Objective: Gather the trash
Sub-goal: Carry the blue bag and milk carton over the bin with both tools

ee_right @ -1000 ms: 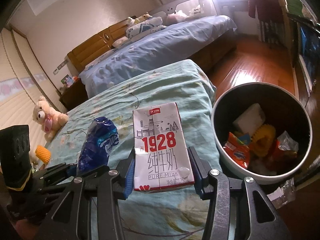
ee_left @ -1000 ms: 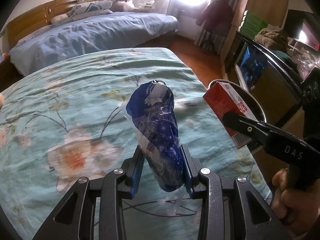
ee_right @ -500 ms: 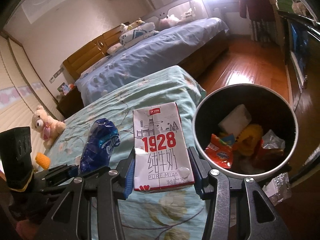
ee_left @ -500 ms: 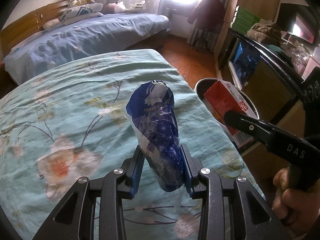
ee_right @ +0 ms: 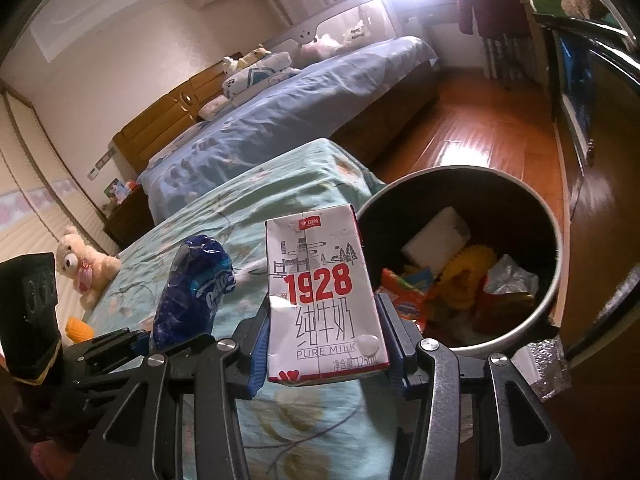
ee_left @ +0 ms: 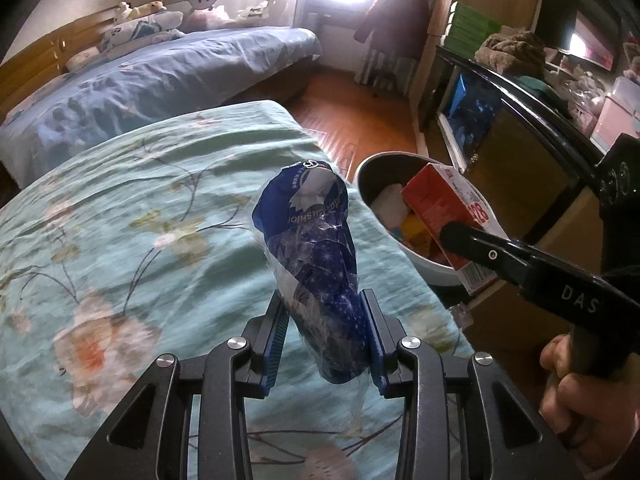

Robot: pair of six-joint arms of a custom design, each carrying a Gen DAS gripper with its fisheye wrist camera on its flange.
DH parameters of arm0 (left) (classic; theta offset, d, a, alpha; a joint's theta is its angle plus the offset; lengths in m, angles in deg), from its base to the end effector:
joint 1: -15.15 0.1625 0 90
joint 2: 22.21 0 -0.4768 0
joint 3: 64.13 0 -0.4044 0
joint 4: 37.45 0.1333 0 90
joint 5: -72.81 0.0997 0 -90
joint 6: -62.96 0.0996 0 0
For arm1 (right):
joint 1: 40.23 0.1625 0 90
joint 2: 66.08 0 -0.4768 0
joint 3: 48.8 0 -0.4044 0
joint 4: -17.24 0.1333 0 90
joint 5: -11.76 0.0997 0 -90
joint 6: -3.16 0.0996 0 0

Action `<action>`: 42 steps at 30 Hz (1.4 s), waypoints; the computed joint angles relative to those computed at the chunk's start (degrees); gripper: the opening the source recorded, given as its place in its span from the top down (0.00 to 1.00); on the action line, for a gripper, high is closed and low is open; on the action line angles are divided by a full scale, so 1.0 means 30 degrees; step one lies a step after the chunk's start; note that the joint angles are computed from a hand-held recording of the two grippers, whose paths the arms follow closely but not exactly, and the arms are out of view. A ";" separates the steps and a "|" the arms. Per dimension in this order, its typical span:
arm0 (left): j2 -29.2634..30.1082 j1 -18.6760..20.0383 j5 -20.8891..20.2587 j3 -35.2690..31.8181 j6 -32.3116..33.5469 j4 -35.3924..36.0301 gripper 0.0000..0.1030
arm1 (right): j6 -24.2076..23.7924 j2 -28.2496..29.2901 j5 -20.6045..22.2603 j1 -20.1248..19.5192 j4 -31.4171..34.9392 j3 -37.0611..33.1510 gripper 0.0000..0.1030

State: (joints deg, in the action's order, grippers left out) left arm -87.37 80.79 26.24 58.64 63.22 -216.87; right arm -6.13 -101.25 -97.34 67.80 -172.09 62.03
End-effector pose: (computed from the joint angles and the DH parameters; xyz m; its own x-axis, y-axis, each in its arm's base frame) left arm -0.0388 -0.5749 0.2448 -0.8094 -0.0271 -0.5866 0.3542 0.7743 -0.5244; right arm 0.2874 -0.5574 -0.0008 -0.8811 -0.3060 0.3606 -0.4314 0.8324 -0.3478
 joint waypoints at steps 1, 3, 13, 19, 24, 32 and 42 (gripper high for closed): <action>0.0099 -0.0021 -0.0021 -0.0078 0.0050 0.0036 0.67 | 0.0035 -0.0086 -0.0044 -0.0063 -0.0081 0.0058 0.53; 0.0262 -0.0054 -0.0052 -0.0205 0.0147 0.0079 0.67 | 0.0016 -0.0218 -0.0130 -0.0179 -0.0197 0.0147 0.53; 0.1032 -0.0124 -0.0393 -0.0990 0.0563 0.0402 0.67 | 0.0114 -0.0732 -0.0446 -0.0651 -0.0591 0.0493 0.53; 0.1390 -0.0159 -0.0446 -0.1395 0.0707 0.0570 0.67 | 0.0240 -0.0870 -0.0500 -0.0836 -0.0704 0.0613 0.53; 0.1630 -0.0205 -0.0464 -0.1588 0.0848 0.0607 0.66 | 0.0214 -0.0999 -0.0531 -0.0972 -0.0835 0.0689 0.53; 0.1907 -0.0184 -0.0540 -0.1880 0.1295 0.0539 0.66 | 0.0304 -0.1079 -0.0610 -0.1139 -0.0868 0.0624 0.53; 0.2232 -0.0223 -0.0445 -0.2305 0.1517 0.0680 0.66 | 0.0195 -0.1116 -0.0727 -0.1331 -0.0589 0.0321 0.53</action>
